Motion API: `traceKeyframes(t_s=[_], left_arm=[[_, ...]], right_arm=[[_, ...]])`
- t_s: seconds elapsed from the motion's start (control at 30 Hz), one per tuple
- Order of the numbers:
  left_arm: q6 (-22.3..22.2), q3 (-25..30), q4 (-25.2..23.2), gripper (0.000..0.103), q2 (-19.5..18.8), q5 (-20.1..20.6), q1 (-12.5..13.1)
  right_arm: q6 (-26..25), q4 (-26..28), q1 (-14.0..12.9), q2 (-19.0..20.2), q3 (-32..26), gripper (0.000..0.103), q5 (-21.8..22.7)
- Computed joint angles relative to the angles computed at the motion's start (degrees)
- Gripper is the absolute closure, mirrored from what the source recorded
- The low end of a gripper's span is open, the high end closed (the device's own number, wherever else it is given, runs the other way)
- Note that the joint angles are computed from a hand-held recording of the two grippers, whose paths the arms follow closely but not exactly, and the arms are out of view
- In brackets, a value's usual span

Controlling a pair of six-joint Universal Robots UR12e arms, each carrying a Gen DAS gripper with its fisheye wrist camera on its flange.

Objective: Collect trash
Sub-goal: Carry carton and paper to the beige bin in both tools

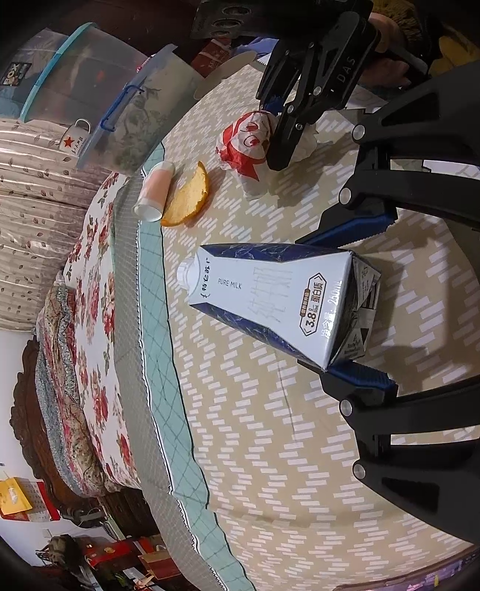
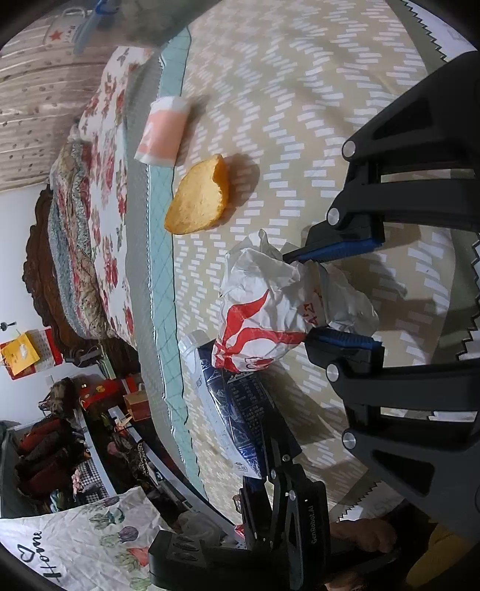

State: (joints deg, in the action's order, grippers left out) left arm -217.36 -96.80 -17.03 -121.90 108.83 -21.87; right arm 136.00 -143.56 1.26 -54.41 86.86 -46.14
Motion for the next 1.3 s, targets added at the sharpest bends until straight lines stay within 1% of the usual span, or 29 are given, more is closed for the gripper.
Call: traceKeyframes(t_s=[0.5, 0.7, 0.8, 0.9, 0.97, 1.03, 1.07, 1.1, 1.13, 1.2, 1.23, 1.27, 1.3], left_arm=[[0.29, -0.13, 1.46, 0.051, 0.28, 0.35, -0.24], [0.93, 0.87, 1.40, 0.052, 0.05, -0.39, -0.13], [2.29, 2.43, 0.82, 0.052, -0.46, -0.96, -0.12], [4.41, 4.73, 0.05, 0.053, -1.33, -2.65, 0.00], [6.84, 7.54, -1.23, 0.054, -2.51, -3.48, -0.16], [9.26, 10.32, -2.39, 0.054, -3.84, -3.73, -0.52], [11.42, 12.88, -3.37, 0.054, -5.07, -4.02, -0.82], [12.71, 14.58, -4.01, 0.055, -5.91, -4.37, -1.00], [14.31, 17.12, -5.05, 0.055, -7.18, -4.71, -1.27], [16.75, 21.54, -6.50, 0.055, -9.50, -7.72, -1.33], [17.66, 23.62, -7.23, 0.056, -10.65, -9.50, -1.29], [19.09, 27.06, -8.67, 0.056, -12.61, -10.28, -1.54], [20.08, 29.27, -9.72, 0.056, -13.88, -9.46, -1.87]], right_arm=[[1.91, -1.31, -0.24, 0.04, -0.08, 0.067, 0.58], [3.80, -3.50, -0.89, 0.00, 0.24, 0.067, 1.73], [5.35, -5.05, -1.37, 0.22, 0.08, 0.067, 2.06], [9.84, -8.97, -2.64, 0.88, -0.34, 0.067, 2.67], [12.47, -11.14, -3.40, 1.33, -0.73, 0.067, 2.79], [16.64, -14.80, -4.70, 2.03, -1.22, 0.067, 2.88], [19.11, -16.98, -5.51, 2.47, -1.56, 0.067, 2.75], [20.27, -18.01, -5.93, 2.74, -1.78, 0.067, 2.63], [22.84, -20.28, -6.86, 3.23, -2.19, 0.067, 2.15], [26.16, -23.02, -8.10, 3.94, -2.89, 0.067, 1.31], [28.66, -24.67, -9.06, 4.57, -3.60, 0.067, 0.40], [30.63, -25.51, -9.84, 5.08, -4.26, 0.067, -0.50], [32.58, -25.99, -10.66, 5.63, -5.07, 0.067, -1.34]])
